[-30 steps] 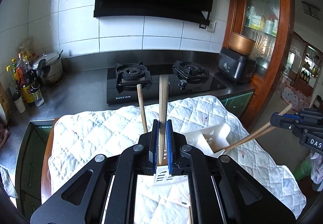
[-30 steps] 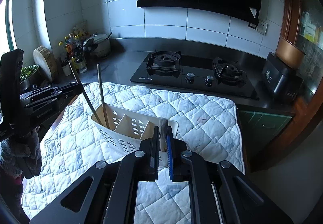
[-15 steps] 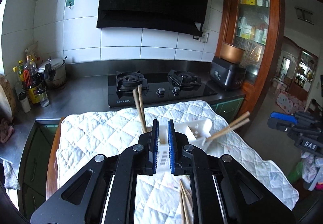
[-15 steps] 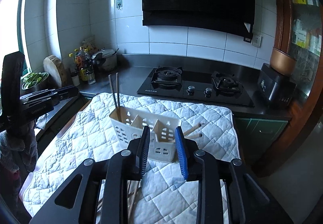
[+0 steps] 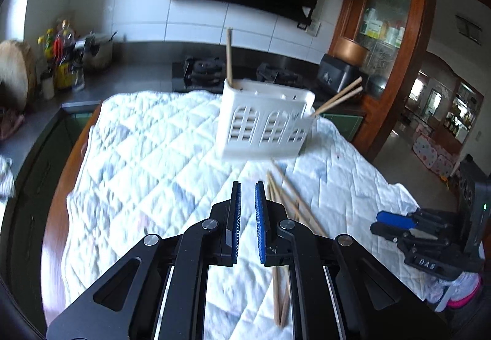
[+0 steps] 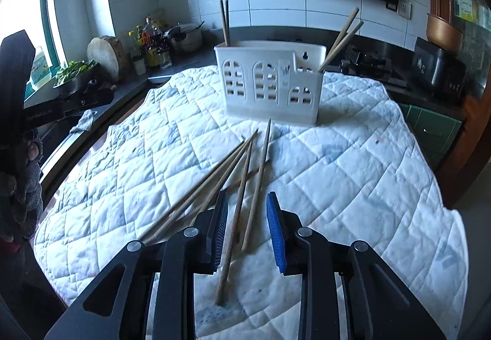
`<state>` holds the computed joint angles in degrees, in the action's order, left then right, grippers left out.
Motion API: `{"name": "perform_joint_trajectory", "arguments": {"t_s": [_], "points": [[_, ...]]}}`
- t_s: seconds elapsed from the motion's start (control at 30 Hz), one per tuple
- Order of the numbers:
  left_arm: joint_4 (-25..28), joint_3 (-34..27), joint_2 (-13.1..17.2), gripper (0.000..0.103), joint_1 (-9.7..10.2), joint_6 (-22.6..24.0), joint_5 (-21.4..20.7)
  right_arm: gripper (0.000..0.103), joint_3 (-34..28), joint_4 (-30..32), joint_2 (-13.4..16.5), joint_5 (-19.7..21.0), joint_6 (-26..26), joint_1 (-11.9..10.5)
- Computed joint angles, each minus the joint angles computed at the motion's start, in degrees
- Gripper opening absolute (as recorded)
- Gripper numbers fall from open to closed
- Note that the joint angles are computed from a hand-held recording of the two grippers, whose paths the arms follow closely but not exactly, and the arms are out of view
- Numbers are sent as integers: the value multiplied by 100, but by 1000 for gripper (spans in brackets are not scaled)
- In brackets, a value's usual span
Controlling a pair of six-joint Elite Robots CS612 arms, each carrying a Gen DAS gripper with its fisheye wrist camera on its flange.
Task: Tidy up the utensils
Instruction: 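Return both tools to the pile and close the right tool on a chopstick, then close the left tool on a chopstick while the right tool holds its chopstick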
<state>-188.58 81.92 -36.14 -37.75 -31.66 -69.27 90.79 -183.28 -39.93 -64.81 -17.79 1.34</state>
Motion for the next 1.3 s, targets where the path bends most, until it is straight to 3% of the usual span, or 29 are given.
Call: {"name": "perform_joint_trajectory", "arguments": {"t_s": [0.1, 0.53, 0.97, 1.3], "points": [[-74, 190, 15, 10, -16, -292, -101, 26, 180, 60, 33, 130, 115, 14], [-169, 651, 24, 10, -99, -899, -121, 23, 270, 107, 236, -357, 329, 174], [-47, 317, 197, 10, -296, -453, -412, 8, 240, -59, 290, -670, 493, 229], [515, 79, 344, 10, -258, -406, -703, 7, 257, -74, 288, -552, 562, 196]]}}
